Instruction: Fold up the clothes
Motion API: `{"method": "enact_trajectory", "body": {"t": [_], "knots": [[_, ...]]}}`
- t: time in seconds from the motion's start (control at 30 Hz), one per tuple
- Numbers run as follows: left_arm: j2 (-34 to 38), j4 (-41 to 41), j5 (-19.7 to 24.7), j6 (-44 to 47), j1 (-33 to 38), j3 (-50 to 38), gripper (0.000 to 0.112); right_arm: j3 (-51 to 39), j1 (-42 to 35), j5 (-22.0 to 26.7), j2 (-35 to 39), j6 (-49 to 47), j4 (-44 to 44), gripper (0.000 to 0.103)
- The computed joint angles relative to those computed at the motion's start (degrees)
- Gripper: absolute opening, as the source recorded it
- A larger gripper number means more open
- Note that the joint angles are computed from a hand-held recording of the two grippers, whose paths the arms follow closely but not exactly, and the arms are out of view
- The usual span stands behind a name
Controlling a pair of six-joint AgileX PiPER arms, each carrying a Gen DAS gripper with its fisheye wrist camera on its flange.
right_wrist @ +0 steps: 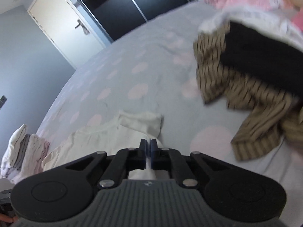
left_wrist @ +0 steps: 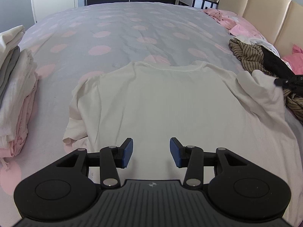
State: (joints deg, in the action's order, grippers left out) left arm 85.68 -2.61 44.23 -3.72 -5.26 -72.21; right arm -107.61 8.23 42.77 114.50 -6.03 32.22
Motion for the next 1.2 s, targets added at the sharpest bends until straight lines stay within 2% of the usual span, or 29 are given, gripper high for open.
{"method": "enact_trajectory", "body": {"t": [0.17, 0.23, 0.3, 0.47, 0.5, 0.53, 0.57, 0.63, 0.77, 0.9, 0.97, 1.13, 1.2], "knots": [[-0.08, -0.07, -0.14, 0.01, -0.28, 0.03, 0.041, 3.72, 1.36, -3.37, -5.36, 17.42, -21.28, 0.004], [-0.27, -0.28, -0.13, 0.38, -0.24, 0.11, 0.041, 4.91, 1.46, -1.96, -6.00, 26.03, -29.68, 0.004], [-0.46, -0.28, -0.12, 0.43, -0.44, 0.22, 0.041, 6.41, 0.61, -0.08, -6.08, 30.95, -33.77, 0.003], [-0.73, 0.82, 0.14, -0.51, -1.41, 0.43, 0.041, 9.14, -2.46, 3.98, -3.82, 27.73, -28.05, 0.004], [-0.77, 1.02, 0.22, -0.74, -1.47, 0.44, 0.041, 9.28, -2.28, 4.06, -3.72, 27.07, -28.59, 0.005], [-0.82, 1.23, 0.31, -0.98, -1.53, 0.44, 0.041, 9.40, -1.78, 3.46, -4.04, 27.83, -31.08, 0.014], [-0.85, 1.47, 0.40, -1.27, -1.61, 0.43, 0.041, 9.52, -1.27, 2.89, -4.34, 28.62, -33.60, 0.017], [-0.68, 2.07, 0.57, -2.18, -1.87, 0.35, 0.041, 9.66, -0.69, 1.52, -4.88, 29.30, -37.21, 0.018], [0.22, 2.31, 1.00, -2.75, -1.87, 0.23, 0.041, 7.62, -3.35, -2.43, -4.07, 19.78, -27.25, 0.019], [0.43, 1.97, 1.04, -2.13, -1.51, 0.36, 0.041, 1.76, -4.48, -1.88, 0.53, 10.47, -18.39, 0.021], [0.42, 1.87, 1.07, -1.78, -1.33, 0.43, 0.041, -2.92, -3.86, 0.08, 3.79, 9.45, -17.95, 0.025], [1.29, 2.63, 1.60, -2.36, -1.28, -0.09, 0.041, -16.53, -2.14, 7.03, 13.21, 9.90, -20.77, 0.026], [1.70, 2.60, 1.63, -2.39, -1.07, -0.38, 0.041, -21.27, -2.11, 10.53, 16.56, 8.85, -19.28, 0.027]]}}
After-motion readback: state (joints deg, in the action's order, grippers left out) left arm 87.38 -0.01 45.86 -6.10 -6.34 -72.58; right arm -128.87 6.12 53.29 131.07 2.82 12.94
